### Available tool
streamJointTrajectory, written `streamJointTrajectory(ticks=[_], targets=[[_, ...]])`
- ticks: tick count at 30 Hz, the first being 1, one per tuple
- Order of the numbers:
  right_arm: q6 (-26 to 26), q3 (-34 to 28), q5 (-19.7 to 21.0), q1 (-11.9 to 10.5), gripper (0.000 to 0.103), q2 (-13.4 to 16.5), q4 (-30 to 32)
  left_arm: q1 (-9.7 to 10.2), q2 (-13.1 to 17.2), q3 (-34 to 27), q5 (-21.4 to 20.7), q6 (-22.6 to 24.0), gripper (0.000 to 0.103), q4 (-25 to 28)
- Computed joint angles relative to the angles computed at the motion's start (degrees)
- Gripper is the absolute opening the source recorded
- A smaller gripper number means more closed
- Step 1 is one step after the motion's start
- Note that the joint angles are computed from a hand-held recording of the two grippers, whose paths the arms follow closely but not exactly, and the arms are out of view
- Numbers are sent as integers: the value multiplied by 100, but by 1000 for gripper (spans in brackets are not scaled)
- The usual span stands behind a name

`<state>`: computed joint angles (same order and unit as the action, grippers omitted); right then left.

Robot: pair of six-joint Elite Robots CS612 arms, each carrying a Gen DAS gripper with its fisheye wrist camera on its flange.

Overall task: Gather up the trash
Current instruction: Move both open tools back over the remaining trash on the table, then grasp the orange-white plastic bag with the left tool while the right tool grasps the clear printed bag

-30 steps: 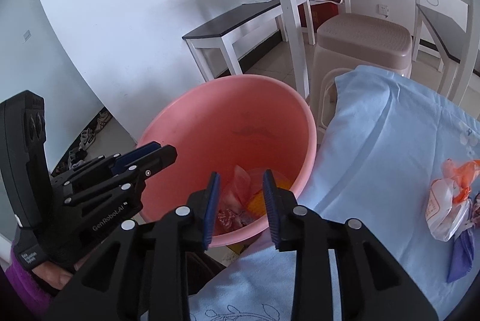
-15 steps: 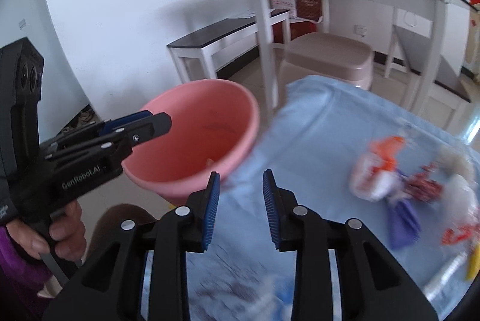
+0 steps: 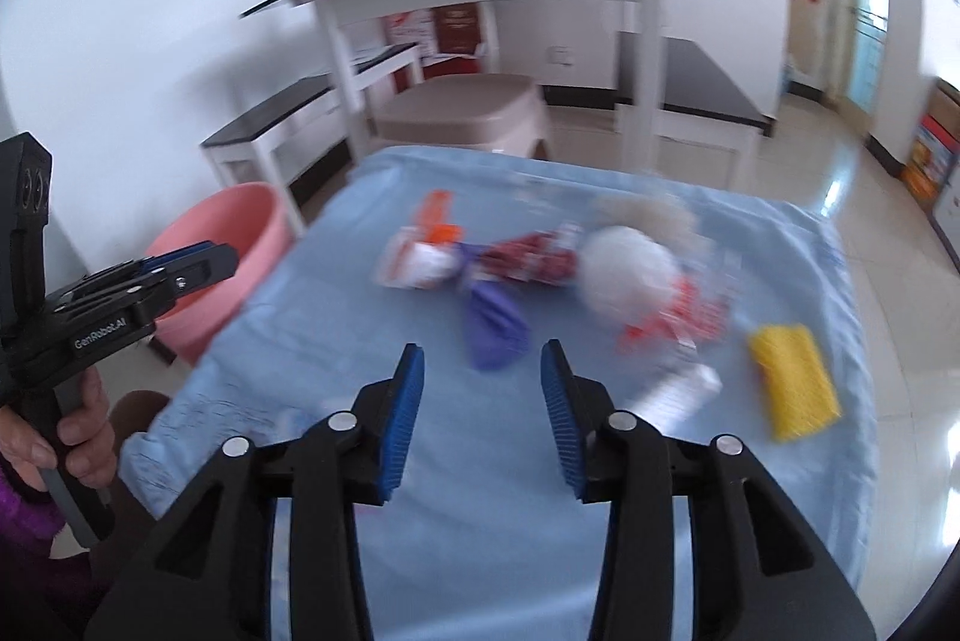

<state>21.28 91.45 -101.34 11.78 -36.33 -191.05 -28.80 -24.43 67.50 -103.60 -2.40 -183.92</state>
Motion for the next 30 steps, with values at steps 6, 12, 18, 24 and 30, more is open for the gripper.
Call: streamJointTrajectory(ticks=[6,12,18,24,30], targets=[[386,323,-117,-141,42,-52,-261,-121,166,-405,-114,-8,33,491],[548,438,-75,-244,42,-49,-409,-211,457,-990,59,-253,33,1060],[649,528,-31,-332,42,-51,-562,-308,725,-1489,429,-209,33,1460],[780,536,108,-420,42,-29,-628,-353,889,-1770,606,-38,11,1772],[982,492,336,-536,43,27,-668,-354,911,-1724,657,43,2,1631]])
